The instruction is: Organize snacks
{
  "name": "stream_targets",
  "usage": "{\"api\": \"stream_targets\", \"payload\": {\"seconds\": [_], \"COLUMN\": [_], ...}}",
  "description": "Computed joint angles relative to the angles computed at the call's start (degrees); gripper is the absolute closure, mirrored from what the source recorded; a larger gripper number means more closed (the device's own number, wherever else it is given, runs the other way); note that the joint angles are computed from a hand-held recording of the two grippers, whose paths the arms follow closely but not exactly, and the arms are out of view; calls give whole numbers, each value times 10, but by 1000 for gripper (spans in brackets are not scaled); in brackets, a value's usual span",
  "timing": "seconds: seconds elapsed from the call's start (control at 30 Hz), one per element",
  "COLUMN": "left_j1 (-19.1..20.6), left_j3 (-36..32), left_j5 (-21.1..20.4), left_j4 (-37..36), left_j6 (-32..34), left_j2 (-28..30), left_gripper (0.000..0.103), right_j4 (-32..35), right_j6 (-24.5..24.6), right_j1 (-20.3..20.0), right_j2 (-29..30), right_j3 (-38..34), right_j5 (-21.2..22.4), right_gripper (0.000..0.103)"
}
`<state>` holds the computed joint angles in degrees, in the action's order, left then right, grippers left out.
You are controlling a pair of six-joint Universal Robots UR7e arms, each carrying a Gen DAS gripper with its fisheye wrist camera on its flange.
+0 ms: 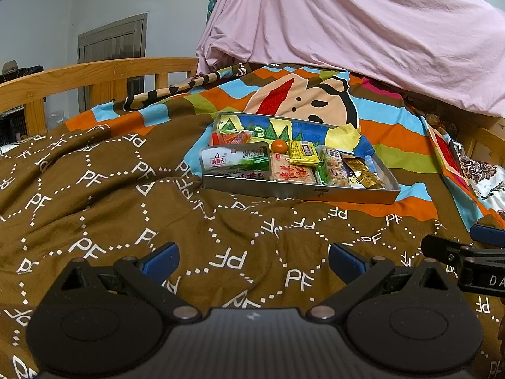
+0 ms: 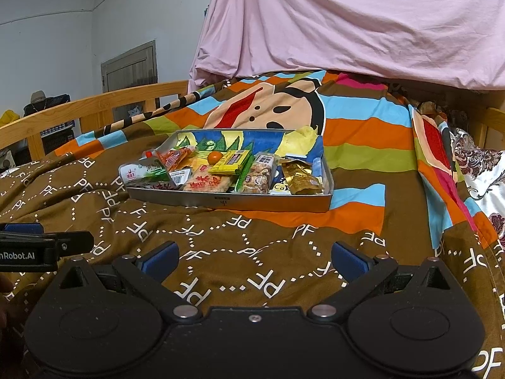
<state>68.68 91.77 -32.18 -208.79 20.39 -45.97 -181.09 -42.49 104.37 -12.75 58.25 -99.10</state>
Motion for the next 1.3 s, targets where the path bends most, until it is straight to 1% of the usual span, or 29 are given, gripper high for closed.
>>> {"api": "stream_targets", "payload": {"seconds": [0.33, 0.43, 0.57, 0.7, 0.83, 1.3], "left_j1": [0, 1, 0, -2, -2, -5], "left_j3": [4, 6, 6, 0, 5, 4], "left_j5": [-2, -3, 16, 38, 38, 40], "left_j4": [2, 16, 65, 68, 83, 65], "left_j6": [-5, -15, -69, -72, -89, -55], "left_j2": [-1, -6, -15, -12, -17, -13], "left_gripper": [0, 0, 0, 0, 0, 0], "right_j4": [0, 0, 0, 0, 0, 0], "right_j6": [0, -1, 0, 0, -1, -1], "right_j1": [0, 0, 0, 0, 1, 1], "right_j2": [0, 0, 0, 0, 0, 0], "right_j3": [1, 0, 0, 0, 0, 2], "right_j5": [0, 0, -1, -1, -1, -2], "right_gripper": [1, 1, 1, 1, 1, 1]}}
